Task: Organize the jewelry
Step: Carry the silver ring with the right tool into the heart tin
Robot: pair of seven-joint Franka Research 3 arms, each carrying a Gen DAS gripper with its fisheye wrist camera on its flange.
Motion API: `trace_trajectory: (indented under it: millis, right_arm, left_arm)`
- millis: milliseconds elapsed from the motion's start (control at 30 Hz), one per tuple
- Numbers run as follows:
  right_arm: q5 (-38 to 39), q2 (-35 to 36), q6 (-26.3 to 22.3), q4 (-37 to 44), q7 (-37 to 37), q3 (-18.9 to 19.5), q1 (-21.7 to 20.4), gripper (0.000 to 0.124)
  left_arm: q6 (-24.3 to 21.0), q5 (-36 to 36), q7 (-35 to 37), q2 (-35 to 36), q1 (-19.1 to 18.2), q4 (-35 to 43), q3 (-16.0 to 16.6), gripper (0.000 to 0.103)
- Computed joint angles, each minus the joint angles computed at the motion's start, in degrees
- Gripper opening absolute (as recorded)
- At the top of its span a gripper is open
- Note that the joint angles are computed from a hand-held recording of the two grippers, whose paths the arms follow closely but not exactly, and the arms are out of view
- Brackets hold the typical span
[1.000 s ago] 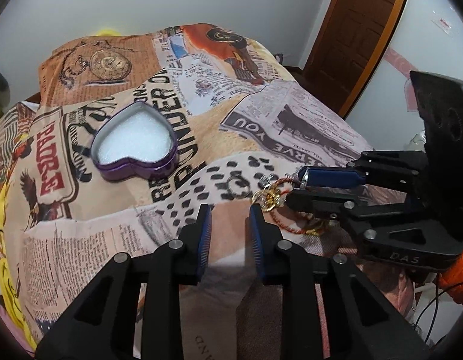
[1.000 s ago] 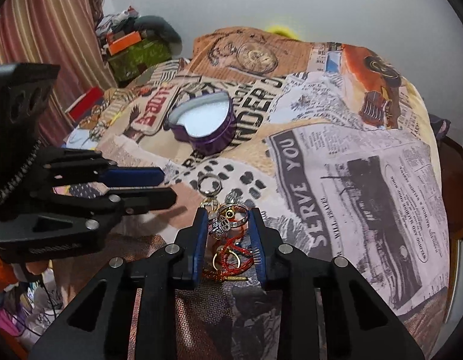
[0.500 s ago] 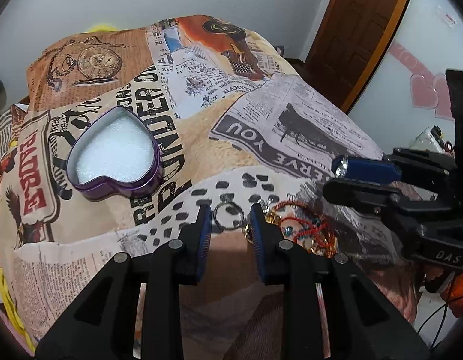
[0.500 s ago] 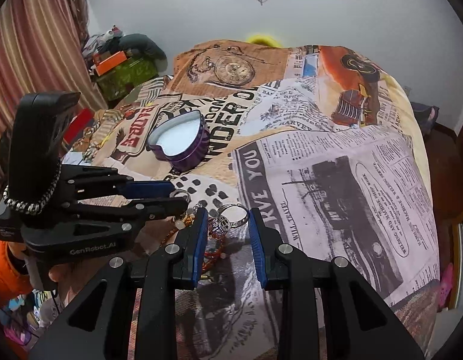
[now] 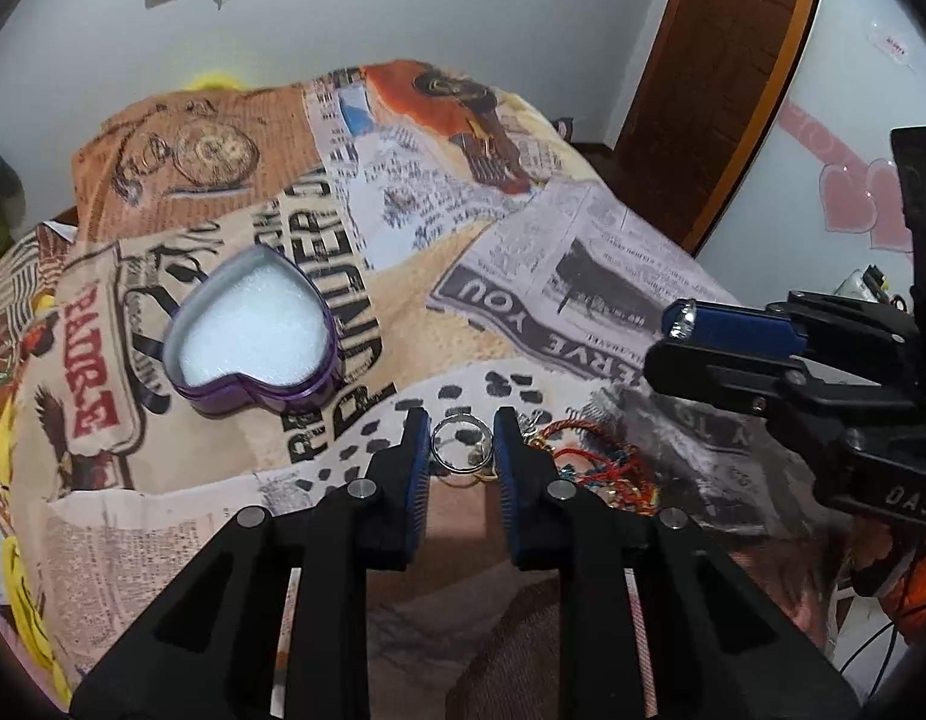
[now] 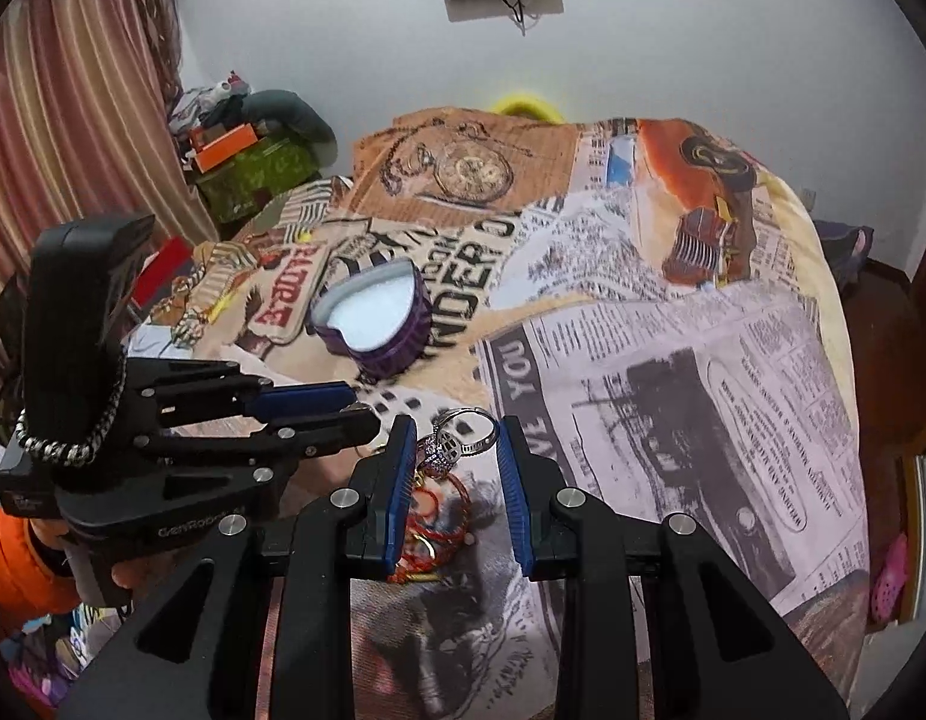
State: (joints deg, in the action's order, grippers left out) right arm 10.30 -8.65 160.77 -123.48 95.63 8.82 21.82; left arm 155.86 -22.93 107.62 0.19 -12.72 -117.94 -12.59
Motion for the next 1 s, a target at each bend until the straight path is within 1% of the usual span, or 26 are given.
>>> trace_trajectory:
  millis: [167,400,600,833,1000]
  right_arm:
    - [-2.8,0.1,1.0,1.5,2.2,0.9,-0.3,0.025]
    - [-5.6,1.8,2.6,5.1,4.3,1.4,0.0,0.025]
    - [-8.5,4.3,3.9,8.8,5.9,1.5,0.5,0.025]
    - [-9.7,9.0,4.0,14.2,6.2,0.4,1.9,0.025]
    - [-11.8,13.0,1.7,18.7,6.7,-0.9,3.3,0.025]
  left_arm:
    - [1.7,-1.0,0.7,-2.5,-0.1,-0.9,0.7,0.021]
    - [5.3,-1.1,0.3,-5.5,-0.5,-1.8,2.9,0.021]
    - [7.2,-0.3,-0.5,-6.1,-0.3,-1.4,4.5,0.021]
    - [8.7,0.8,-1.9,-4.3,1.1,0.4,5.4,0.021]
    - [8.3,1.2,-2.5,-1.7,2.8,2.1,4.9,0.021]
